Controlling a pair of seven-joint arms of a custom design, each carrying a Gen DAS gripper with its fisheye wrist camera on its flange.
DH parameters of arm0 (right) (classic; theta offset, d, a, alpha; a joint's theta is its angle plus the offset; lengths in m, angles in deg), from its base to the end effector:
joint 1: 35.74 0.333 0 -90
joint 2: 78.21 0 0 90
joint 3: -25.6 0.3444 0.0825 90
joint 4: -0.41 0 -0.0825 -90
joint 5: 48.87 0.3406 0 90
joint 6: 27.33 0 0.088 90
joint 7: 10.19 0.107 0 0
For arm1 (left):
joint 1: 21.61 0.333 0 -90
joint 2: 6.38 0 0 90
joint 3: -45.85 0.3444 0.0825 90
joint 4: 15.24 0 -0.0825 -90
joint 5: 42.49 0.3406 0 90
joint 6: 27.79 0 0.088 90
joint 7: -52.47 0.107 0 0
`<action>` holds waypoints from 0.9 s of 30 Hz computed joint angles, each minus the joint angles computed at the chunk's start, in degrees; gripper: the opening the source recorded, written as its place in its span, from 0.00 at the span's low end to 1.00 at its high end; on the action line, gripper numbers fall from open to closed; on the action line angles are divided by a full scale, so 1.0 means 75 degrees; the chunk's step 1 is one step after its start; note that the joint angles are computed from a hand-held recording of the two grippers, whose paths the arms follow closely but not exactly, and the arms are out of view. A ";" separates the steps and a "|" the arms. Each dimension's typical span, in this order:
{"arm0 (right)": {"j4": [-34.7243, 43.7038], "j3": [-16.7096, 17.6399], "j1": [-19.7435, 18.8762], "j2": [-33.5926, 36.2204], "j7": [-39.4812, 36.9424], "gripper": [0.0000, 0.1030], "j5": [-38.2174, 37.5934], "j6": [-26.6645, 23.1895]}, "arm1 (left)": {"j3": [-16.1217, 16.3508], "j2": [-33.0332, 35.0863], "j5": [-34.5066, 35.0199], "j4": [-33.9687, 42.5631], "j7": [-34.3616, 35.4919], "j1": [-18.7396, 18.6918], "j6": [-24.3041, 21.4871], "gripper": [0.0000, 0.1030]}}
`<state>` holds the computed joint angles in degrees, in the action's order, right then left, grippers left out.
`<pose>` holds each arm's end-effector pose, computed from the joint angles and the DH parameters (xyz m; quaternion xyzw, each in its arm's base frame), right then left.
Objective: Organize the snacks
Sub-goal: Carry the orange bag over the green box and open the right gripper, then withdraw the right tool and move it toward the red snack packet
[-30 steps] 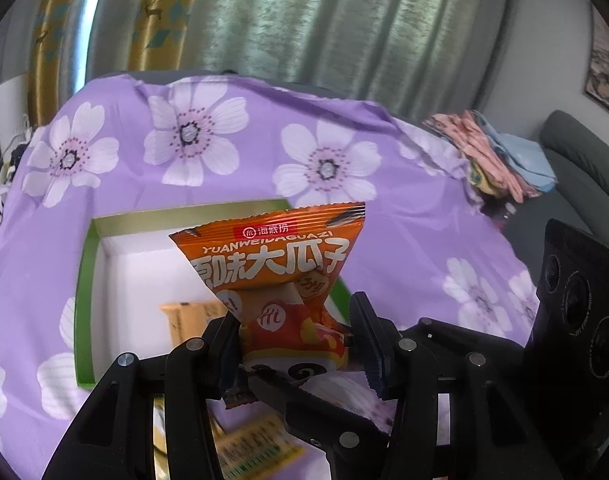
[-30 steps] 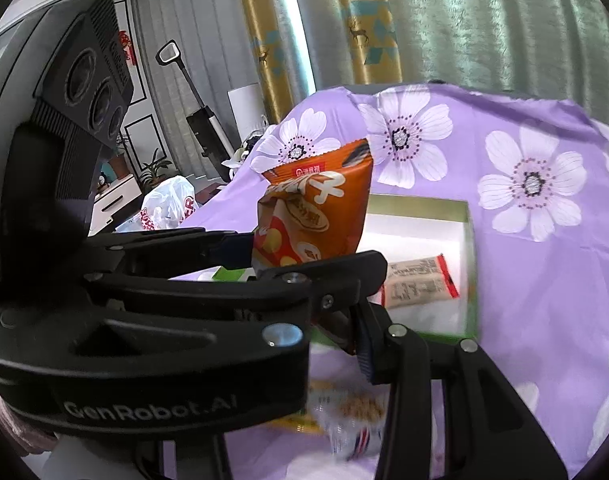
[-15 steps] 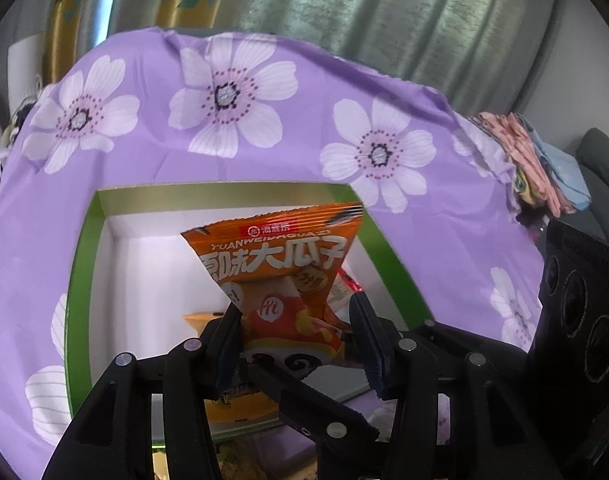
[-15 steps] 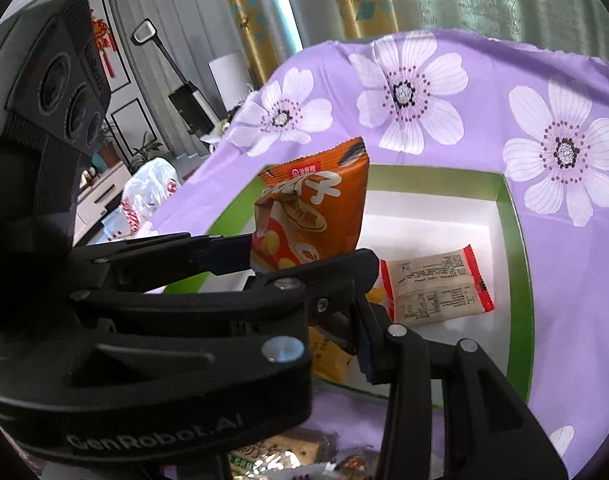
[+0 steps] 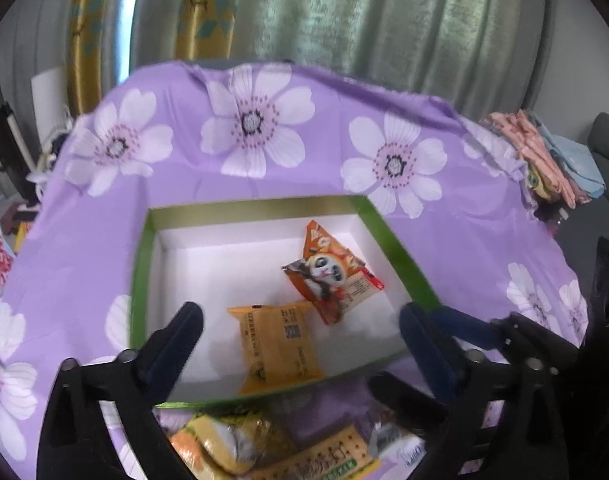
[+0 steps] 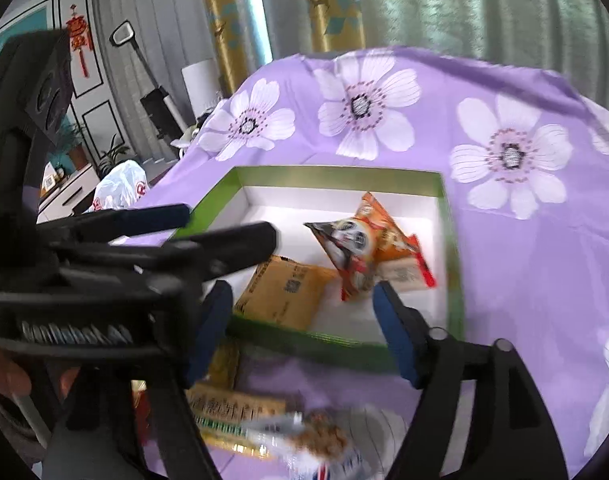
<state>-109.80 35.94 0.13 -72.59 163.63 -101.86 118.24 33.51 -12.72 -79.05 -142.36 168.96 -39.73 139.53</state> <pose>0.4011 0.4264 0.5410 -0.6417 0.6515 -0.2313 0.3320 0.4571 -0.2312 0.5602 -0.4887 0.7674 -0.3939 0.1306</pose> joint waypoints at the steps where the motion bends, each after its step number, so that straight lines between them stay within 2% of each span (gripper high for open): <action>1: -0.0113 0.0024 0.0053 -0.0146 0.0166 0.76 -0.0083 -0.0088 | 0.0030 -0.0132 -0.0154 -0.0087 0.0129 -0.0043 0.0018 0.96; 7: -0.0660 0.0475 0.0210 -0.0895 0.0760 0.80 -0.0170 -0.0719 | 0.0064 -0.1101 -0.0045 -0.0894 0.0083 -0.0222 0.0341 0.97; 14: -0.0751 0.0996 0.0404 -0.1263 0.1091 0.82 -0.0097 -0.1439 | 0.0167 -0.2070 0.0288 -0.1672 -0.0219 -0.0486 0.0439 0.97; 21: -0.0744 0.1306 0.0651 -0.1424 0.1379 0.85 -0.0067 -0.1980 | 0.0305 -0.2975 0.0631 -0.2434 -0.0543 -0.0691 0.0505 0.97; 27: -0.0792 0.1429 0.0814 -0.1479 0.1641 0.85 0.0003 -0.2146 | 0.0558 -0.3411 0.0755 -0.2754 -0.0686 -0.0875 0.0319 0.97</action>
<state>-115.74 46.66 6.23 -83.68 175.94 -101.83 102.14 37.69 -38.30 -73.39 -163.01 163.82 -46.29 141.92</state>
